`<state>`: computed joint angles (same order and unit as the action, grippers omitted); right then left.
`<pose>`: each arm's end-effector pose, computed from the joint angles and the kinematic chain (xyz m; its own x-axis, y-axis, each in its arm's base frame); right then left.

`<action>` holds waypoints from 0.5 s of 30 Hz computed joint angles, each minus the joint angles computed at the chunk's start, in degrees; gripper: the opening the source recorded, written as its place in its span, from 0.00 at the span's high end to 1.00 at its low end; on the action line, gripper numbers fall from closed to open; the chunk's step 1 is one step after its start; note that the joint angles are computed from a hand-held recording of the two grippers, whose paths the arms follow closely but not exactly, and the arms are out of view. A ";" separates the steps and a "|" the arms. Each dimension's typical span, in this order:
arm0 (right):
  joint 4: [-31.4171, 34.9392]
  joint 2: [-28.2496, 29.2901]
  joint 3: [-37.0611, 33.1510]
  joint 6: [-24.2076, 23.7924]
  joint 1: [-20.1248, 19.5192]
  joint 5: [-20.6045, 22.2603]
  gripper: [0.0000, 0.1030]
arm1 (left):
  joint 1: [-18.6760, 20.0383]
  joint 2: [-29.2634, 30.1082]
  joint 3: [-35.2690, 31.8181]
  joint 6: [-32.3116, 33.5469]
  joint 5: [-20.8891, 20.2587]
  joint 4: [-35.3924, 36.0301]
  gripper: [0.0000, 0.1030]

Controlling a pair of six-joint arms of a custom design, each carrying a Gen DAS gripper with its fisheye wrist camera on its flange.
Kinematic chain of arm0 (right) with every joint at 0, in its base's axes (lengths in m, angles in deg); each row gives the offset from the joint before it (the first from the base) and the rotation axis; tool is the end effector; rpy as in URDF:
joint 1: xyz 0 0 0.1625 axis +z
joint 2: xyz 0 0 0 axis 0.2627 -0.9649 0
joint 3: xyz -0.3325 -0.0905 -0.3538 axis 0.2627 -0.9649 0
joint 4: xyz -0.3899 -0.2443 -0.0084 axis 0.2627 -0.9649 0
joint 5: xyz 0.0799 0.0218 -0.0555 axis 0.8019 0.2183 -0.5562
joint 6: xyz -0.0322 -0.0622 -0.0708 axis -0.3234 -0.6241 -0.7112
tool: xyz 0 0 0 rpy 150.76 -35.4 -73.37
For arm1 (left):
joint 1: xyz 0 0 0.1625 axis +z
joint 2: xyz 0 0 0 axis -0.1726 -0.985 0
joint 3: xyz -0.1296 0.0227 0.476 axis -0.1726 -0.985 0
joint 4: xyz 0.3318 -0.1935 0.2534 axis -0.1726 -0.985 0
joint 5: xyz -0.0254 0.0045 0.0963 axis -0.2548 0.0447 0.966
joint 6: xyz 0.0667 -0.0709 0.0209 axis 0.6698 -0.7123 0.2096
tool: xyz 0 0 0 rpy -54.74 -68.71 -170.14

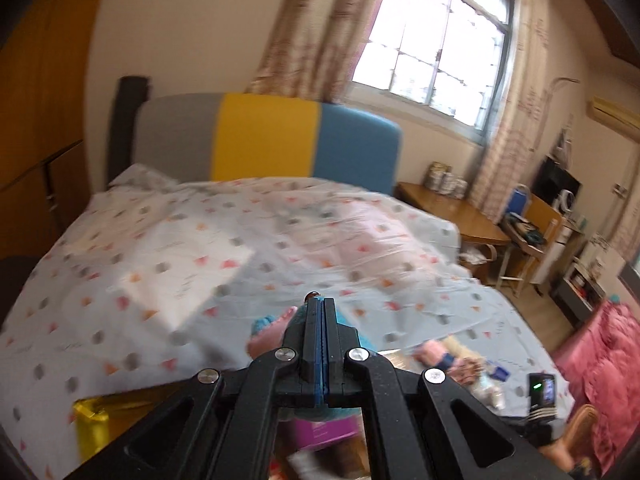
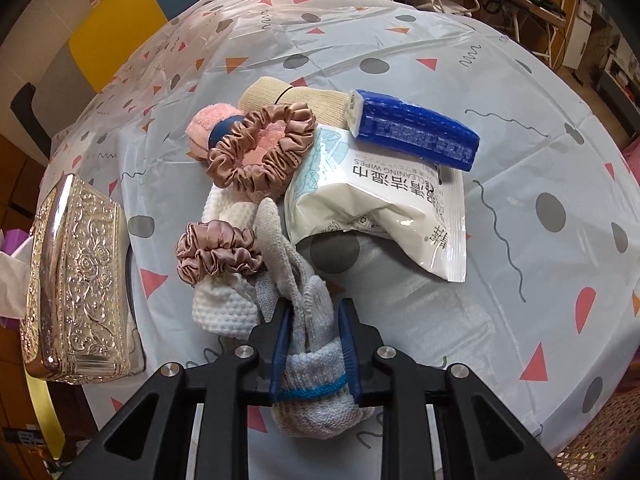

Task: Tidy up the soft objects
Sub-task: 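Lift the blue elephant with the left tool while the right tool grasps the grey knit glove, then place the blue elephant in the gold tray and open the left tool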

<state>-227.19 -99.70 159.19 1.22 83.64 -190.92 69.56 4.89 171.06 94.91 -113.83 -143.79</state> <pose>0.1623 -0.6091 0.1459 -0.7760 0.4206 0.4700 0.1156 0.8274 -0.5495 -0.1858 -0.6798 0.4030 -0.8050 0.2860 -0.5198 0.5770 0.5815 -0.5736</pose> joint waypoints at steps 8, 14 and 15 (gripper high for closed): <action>1.27 -0.09 -0.11 0.58 -0.11 0.41 0.77 | 6.15 -2.43 3.45 -3.34 3.54 1.09 1.00; 2.28 0.32 -0.46 1.44 -0.04 -0.21 0.72 | 10.53 0.36 3.11 -5.01 4.46 1.93 1.00; 2.34 0.32 -0.43 1.52 -0.05 -0.24 0.71 | 11.23 1.02 2.92 -5.40 4.86 2.01 1.00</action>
